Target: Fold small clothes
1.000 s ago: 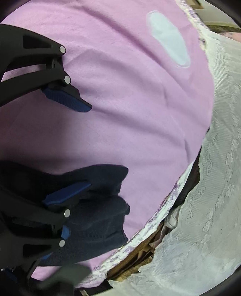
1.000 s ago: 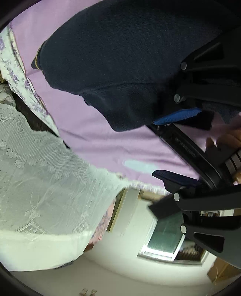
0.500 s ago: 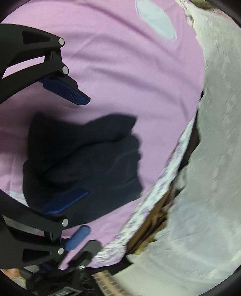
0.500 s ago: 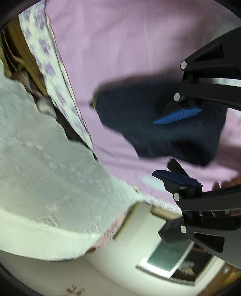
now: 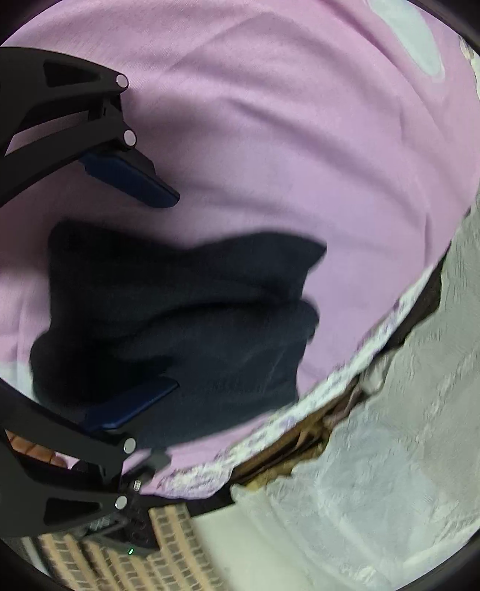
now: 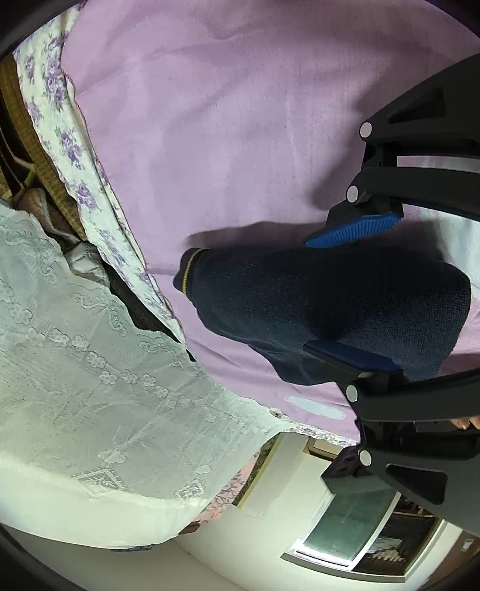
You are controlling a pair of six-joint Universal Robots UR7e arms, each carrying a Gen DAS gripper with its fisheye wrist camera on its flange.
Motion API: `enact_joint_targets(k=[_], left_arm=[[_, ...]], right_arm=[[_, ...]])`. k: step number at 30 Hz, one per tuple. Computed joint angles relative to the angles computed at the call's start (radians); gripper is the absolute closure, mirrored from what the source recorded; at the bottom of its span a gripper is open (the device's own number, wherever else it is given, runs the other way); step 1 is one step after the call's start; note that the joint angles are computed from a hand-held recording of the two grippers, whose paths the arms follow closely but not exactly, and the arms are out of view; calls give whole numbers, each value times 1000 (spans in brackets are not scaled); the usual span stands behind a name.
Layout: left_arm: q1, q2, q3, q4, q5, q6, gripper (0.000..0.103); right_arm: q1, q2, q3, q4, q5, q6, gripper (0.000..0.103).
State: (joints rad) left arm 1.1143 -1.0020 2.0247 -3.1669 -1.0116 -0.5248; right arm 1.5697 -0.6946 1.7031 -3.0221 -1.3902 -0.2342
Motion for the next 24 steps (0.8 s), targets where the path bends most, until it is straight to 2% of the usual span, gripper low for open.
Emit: enact_joint_targets(k=[1, 4, 5, 8, 9, 11, 12, 14, 17, 20, 24], left_arm=[[-17, 1, 2, -11, 19, 13, 16], [-75, 6, 17, -56, 162, 50, 16], [-82, -3, 26, -67, 154, 46, 16], [-49, -27, 20, -33, -19, 36, 16], [-43, -23, 13, -19, -38, 39, 16], [-33, -11, 5, -7, -47, 31, 17], [-22, -9, 5, -13, -71, 19, 21], [-26, -17, 22, -41, -57, -17, 29], [-60, -35, 41, -79, 0, 9, 30], [-70, -39, 32, -46, -64, 46, 30], [-39, 7, -14, 38, -69, 9, 30]], right_arm=[[1, 0, 0, 3, -1, -4, 50], [-1, -2, 2, 6, 3, -3, 50], [0, -2, 4, 4, 2, 1, 50], [0, 0, 2, 7, 5, 8, 50], [1, 0, 2, 8, 5, 8, 50], [1, 0, 1, 7, 4, 7, 50], [2, 1, 1, 6, 4, 6, 50], [1, 1, 0, 11, 7, 6, 50], [0, 1, 0, 13, 12, 9, 50], [0, 1, -2, 15, 13, 9, 50], [-2, 0, -1, 19, 13, 10, 50]])
